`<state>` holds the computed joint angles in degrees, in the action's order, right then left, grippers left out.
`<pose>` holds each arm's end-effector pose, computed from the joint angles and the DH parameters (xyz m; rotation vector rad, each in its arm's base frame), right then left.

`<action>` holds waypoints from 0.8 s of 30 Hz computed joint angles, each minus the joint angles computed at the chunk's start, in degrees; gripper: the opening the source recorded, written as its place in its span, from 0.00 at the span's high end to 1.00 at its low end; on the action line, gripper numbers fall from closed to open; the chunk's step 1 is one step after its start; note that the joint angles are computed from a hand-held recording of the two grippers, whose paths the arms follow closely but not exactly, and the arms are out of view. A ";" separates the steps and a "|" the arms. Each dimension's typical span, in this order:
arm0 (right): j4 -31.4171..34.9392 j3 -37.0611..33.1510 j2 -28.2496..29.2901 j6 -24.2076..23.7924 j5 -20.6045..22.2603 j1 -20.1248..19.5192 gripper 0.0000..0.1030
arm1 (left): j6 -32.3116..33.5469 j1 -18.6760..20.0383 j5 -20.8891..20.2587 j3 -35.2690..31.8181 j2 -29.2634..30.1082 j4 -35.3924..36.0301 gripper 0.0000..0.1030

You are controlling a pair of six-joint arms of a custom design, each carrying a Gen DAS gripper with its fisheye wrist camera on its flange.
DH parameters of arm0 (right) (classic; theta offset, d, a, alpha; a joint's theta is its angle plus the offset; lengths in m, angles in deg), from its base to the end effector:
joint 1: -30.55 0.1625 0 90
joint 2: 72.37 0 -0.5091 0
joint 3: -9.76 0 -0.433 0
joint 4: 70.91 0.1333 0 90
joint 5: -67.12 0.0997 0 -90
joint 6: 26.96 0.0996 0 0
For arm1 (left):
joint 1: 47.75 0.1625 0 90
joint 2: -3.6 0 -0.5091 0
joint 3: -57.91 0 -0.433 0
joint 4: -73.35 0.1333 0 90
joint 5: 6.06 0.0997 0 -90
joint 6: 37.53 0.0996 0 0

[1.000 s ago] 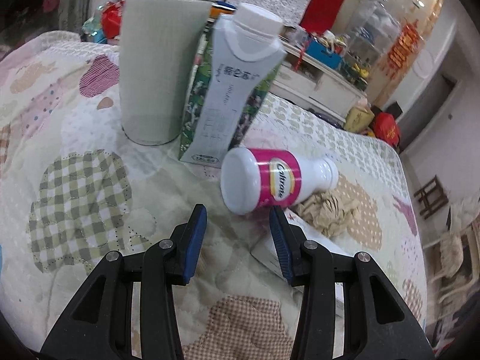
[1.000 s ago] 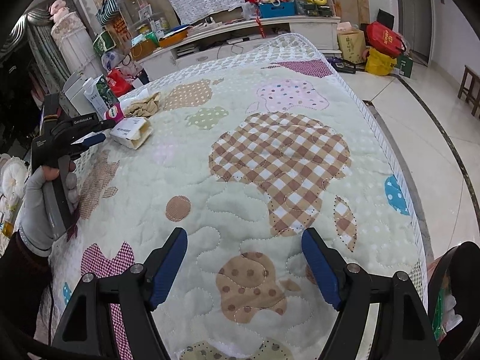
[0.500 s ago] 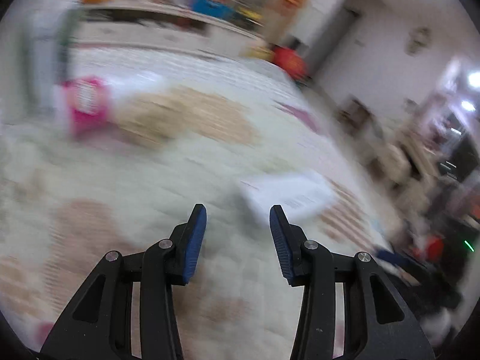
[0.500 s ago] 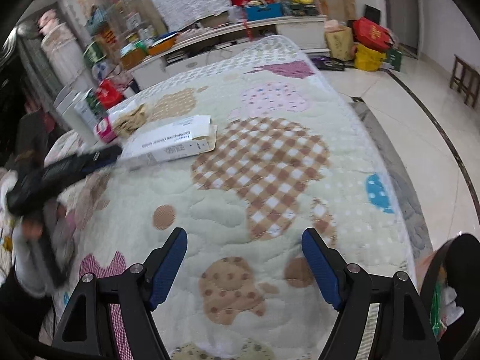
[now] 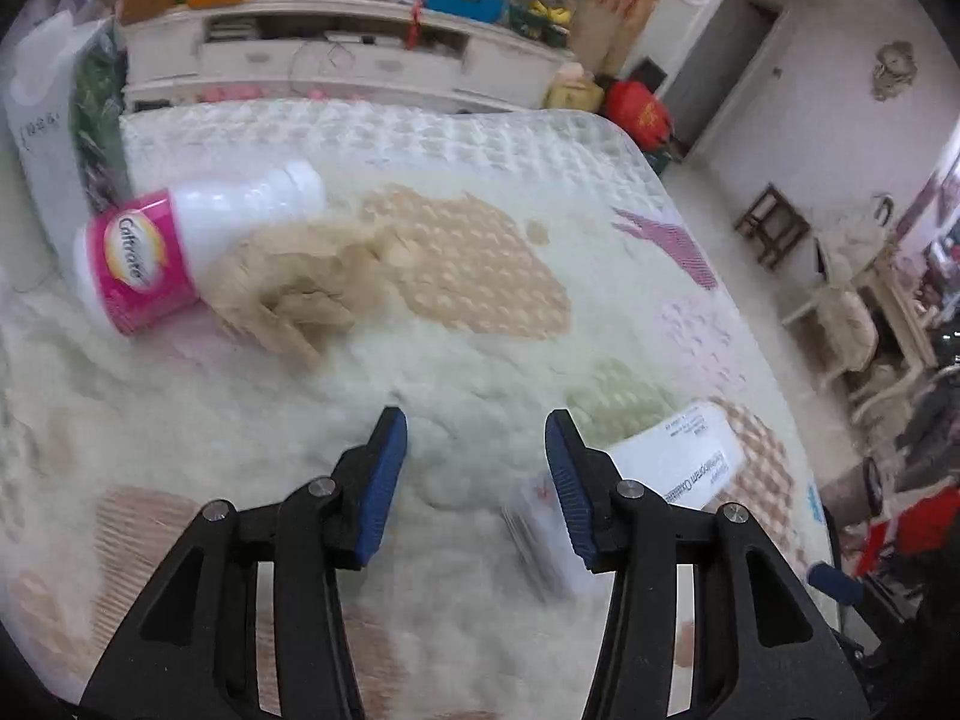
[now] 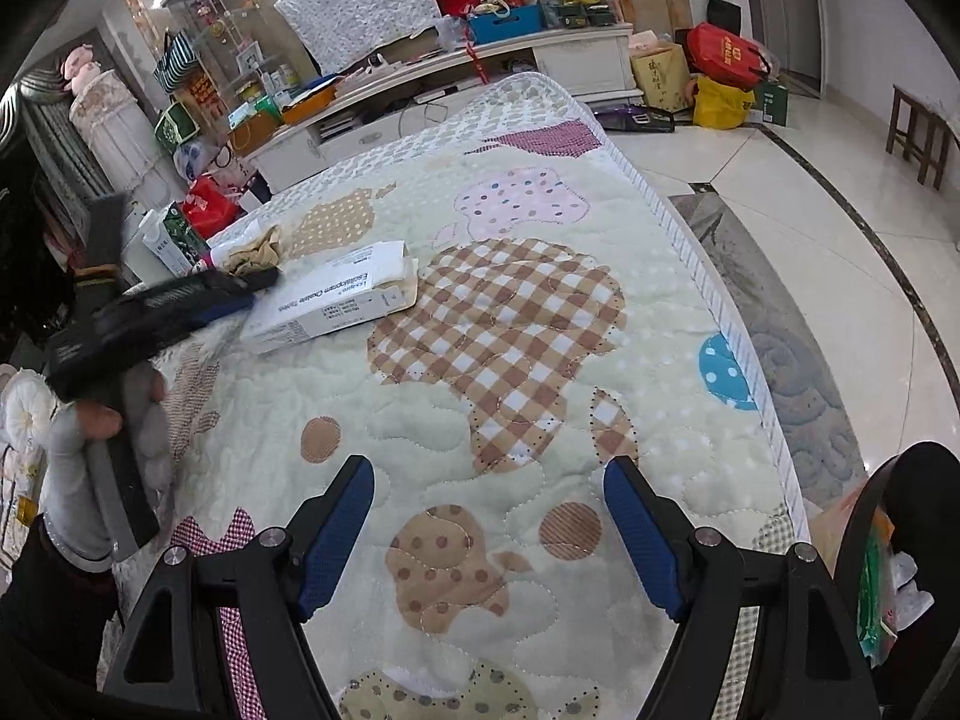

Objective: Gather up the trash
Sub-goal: 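Grasp the crumpled brown paper with the left tool while the right tool grasps the white medicine box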

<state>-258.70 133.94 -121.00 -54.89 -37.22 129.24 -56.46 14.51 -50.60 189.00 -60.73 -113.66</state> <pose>0.1940 -0.5503 0.0737 0.8118 -2.6730 0.4825 -0.0578 -0.5489 0.2134 -0.0876 2.4417 -1.0054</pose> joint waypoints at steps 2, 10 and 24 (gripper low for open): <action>-0.59 0.20 -0.34 -0.42 0.12 -0.21 0.25 | 0.11 -0.86 -5.00 1.50 -0.78 0.48 0.55; 0.34 -0.36 -0.89 2.26 1.58 -1.18 0.24 | 5.20 -4.36 0.26 4.51 -3.37 -2.64 0.55; 0.99 -2.39 2.50 0.78 4.68 0.67 0.19 | 4.07 2.54 15.53 -4.36 5.80 -15.93 0.43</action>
